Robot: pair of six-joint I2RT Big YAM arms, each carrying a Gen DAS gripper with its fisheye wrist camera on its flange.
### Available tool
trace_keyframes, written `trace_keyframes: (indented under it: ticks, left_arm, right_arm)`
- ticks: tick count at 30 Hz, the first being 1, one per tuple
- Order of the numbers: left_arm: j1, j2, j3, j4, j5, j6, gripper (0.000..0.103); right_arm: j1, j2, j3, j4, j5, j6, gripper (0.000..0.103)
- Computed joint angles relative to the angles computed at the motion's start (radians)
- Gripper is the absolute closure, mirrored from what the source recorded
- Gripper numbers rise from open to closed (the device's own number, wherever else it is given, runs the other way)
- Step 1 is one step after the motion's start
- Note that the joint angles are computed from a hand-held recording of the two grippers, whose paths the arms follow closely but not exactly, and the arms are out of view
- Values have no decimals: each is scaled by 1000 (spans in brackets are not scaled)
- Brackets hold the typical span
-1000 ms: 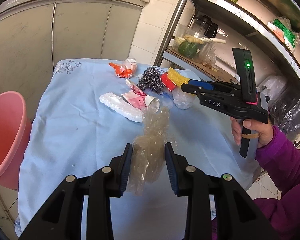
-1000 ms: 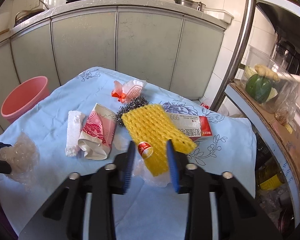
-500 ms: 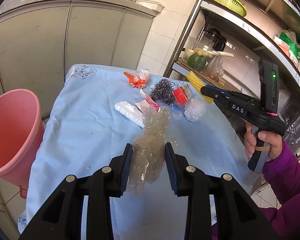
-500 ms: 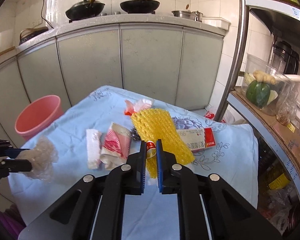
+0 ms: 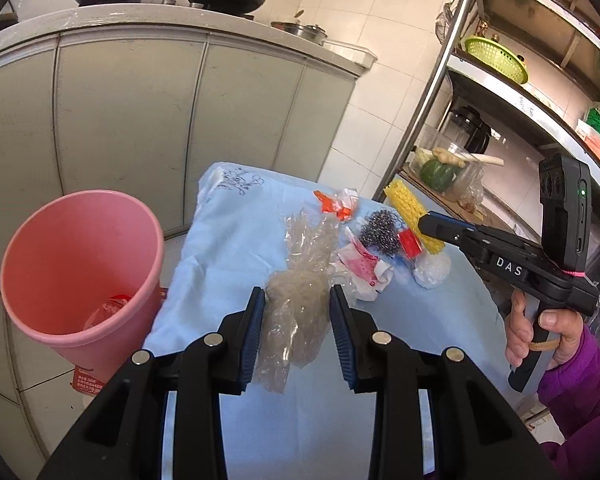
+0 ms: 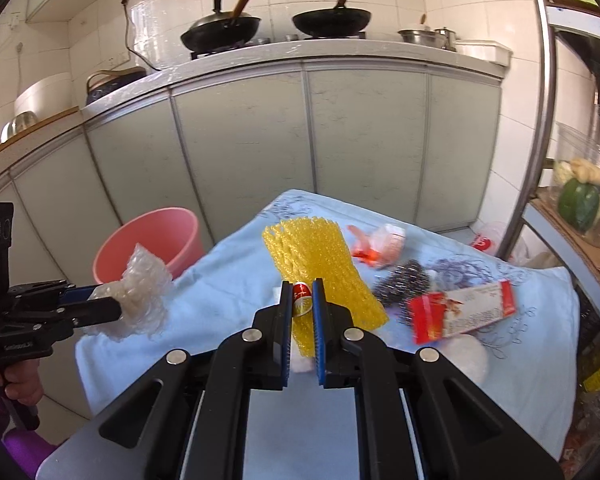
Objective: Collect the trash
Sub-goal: 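Carry the bag and foam net over the pink bucket and open both tools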
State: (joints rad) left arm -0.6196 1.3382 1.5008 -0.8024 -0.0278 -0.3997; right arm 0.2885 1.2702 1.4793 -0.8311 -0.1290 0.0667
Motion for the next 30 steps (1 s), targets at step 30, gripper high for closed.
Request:
trace_keyframes:
  ticks: [30]
  left_arm:
    - [204, -101, -119, -3, -272, -121, 71]
  right_arm:
    - [249, 401, 413, -41, -187, 40, 93]
